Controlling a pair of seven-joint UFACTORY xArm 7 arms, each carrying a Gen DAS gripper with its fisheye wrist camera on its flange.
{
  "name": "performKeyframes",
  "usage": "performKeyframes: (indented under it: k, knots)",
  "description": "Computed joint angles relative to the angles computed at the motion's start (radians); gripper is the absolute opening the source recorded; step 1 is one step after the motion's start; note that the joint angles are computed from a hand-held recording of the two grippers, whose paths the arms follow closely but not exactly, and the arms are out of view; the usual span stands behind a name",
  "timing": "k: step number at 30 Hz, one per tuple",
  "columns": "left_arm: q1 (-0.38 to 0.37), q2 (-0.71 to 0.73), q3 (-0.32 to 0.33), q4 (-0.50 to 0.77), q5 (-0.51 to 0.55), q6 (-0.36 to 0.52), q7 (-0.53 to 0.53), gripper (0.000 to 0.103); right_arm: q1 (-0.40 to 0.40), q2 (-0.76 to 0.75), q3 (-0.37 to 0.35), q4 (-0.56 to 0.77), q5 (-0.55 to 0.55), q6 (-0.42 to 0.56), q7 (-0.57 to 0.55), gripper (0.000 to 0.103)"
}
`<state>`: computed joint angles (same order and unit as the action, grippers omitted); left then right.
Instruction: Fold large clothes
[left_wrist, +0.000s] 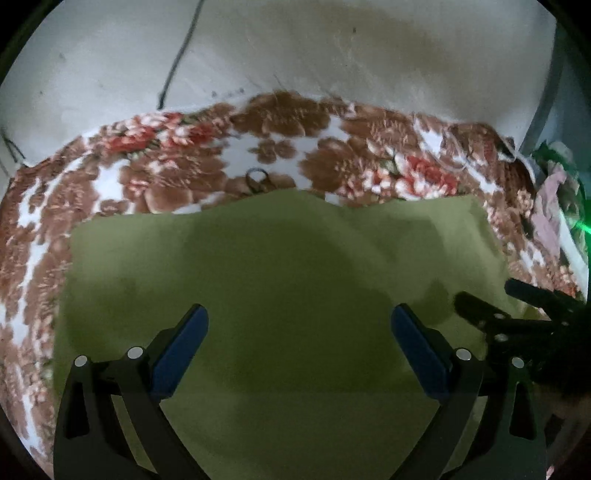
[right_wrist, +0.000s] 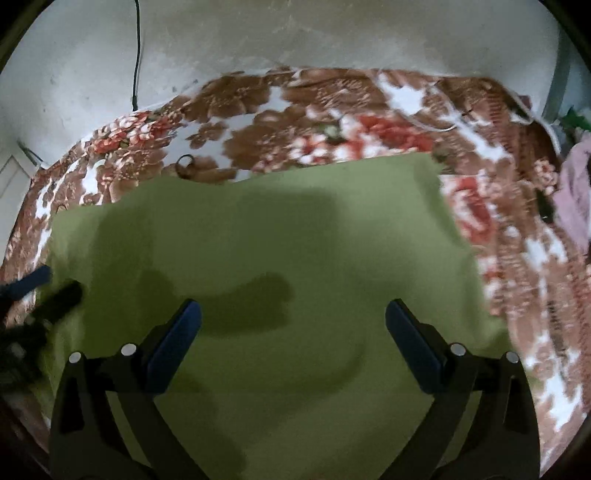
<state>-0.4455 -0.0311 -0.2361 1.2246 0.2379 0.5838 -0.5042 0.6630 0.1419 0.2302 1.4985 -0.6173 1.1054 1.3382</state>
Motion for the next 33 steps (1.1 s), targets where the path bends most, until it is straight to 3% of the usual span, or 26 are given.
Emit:
performKeyframes:
  k: [4, 9, 12, 17, 21, 26, 30, 33]
  knots:
    - [0.000, 0.085, 0.012, 0.027, -0.005, 0.006, 0.002, 0.097, 0.008, 0.103, -0.024, 0.076, 0.005, 0.004, -0.025, 0.098]
    - [-0.001, 0.127, 0.038, 0.030, -0.012, 0.042, 0.032, 0.098, -0.001, 0.135, -0.055, 0.047, 0.054, -0.065, -0.056, 0.098]
    - [0.007, 0.124, 0.046, 0.021, -0.010, 0.060, 0.090, 0.099, 0.003, 0.121, -0.068, 0.022, 0.032, -0.047, -0.091, 0.098]
    - [0.062, 0.066, 0.074, -0.050, -0.054, 0.046, 0.185, 0.099, -0.052, -0.023, -0.070, -0.170, 0.008, -0.002, -0.088, 0.098]
    - [0.104, 0.014, 0.090, -0.101, 0.097, 0.082, 0.112, 0.099, -0.131, -0.199, -0.053, -0.372, 0.003, 0.009, -0.112, 0.098]
    - [0.186, -0.085, 0.106, -0.190, 0.137, 0.105, 0.094, 0.097, -0.196, -0.362, -0.003, -0.527, -0.009, 0.092, -0.151, 0.098]
    - [0.199, -0.245, 0.107, -0.280, -0.005, 0.085, 0.126, 0.097, -0.213, -0.487, 0.059, -0.594, 0.049, 0.077, -0.110, 0.098]
    - [0.153, -0.398, 0.087, -0.372, -0.146, 0.061, 0.141, 0.098, -0.206, -0.545, 0.127, -0.605, 0.109, 0.041, -0.052, 0.098]
